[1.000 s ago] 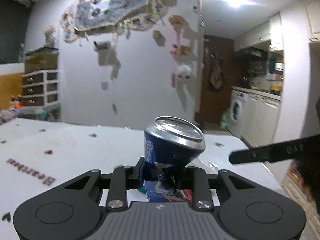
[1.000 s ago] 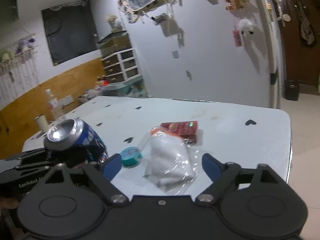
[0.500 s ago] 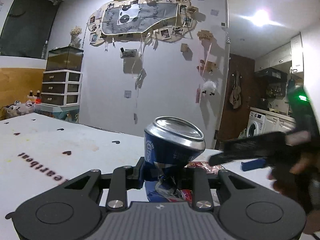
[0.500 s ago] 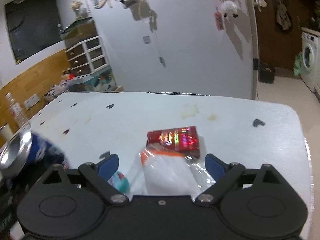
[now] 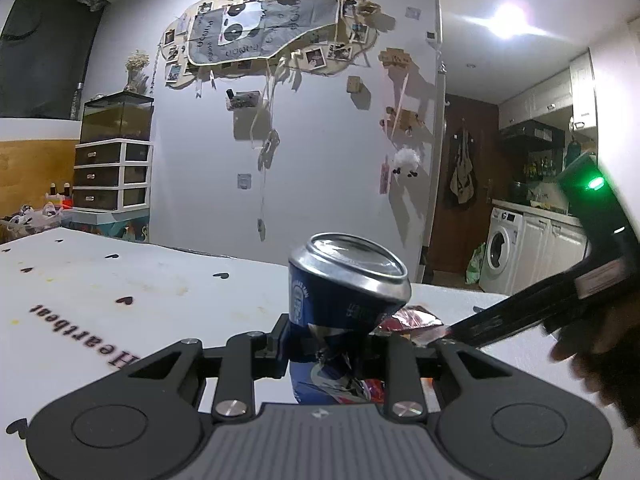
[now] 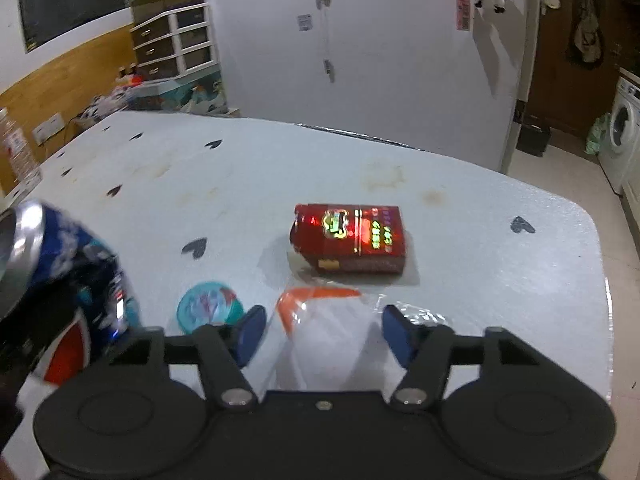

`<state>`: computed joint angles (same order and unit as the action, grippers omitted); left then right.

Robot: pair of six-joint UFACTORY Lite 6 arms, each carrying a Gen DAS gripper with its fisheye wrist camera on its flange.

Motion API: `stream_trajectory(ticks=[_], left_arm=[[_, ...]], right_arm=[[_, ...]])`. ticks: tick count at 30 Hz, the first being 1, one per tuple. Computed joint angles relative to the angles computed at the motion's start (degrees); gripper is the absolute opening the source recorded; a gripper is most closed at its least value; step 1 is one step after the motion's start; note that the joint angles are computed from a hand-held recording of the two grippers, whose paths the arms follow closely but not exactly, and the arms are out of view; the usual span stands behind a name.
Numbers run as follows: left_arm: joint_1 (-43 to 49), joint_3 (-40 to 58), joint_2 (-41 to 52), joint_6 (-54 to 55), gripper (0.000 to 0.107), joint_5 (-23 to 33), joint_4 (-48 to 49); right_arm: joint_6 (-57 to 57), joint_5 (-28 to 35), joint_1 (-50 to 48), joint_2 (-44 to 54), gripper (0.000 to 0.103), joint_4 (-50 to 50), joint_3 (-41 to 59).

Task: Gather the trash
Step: 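Grasp the clear plastic bag with the right tool while left tool holds the can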

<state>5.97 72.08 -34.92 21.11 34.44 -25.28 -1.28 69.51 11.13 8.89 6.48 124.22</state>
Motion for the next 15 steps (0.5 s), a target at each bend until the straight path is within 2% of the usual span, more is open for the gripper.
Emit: stream_trajectory(ticks=[3,7,11,15], left_arm=[[-4.4,-0.3,-0.5,-7.7,0.03,-1.1,9.4],[-10.0,-1.2,-1.9,-17.6,0.03,-1.1,20.4],[-17.8,-2.1,-4.0,-28.5,0.03,0.5,31.0],[-25.4,-1.7,-5.3,-39.5,0.03,2.9,39.6]], right_arm=[[-4.4,1.9,-3.2,-2.8,0.025,3.3,0.0],[-10.0,5.4,-6.0,-5.9,0.018,4.1,0.3],[-14.8,6.2,-9.9,-10.7,0.013,6.8,-2.6],[-19.8,10.5,-18.3,-12.6,0.009,15.2,0.0]])
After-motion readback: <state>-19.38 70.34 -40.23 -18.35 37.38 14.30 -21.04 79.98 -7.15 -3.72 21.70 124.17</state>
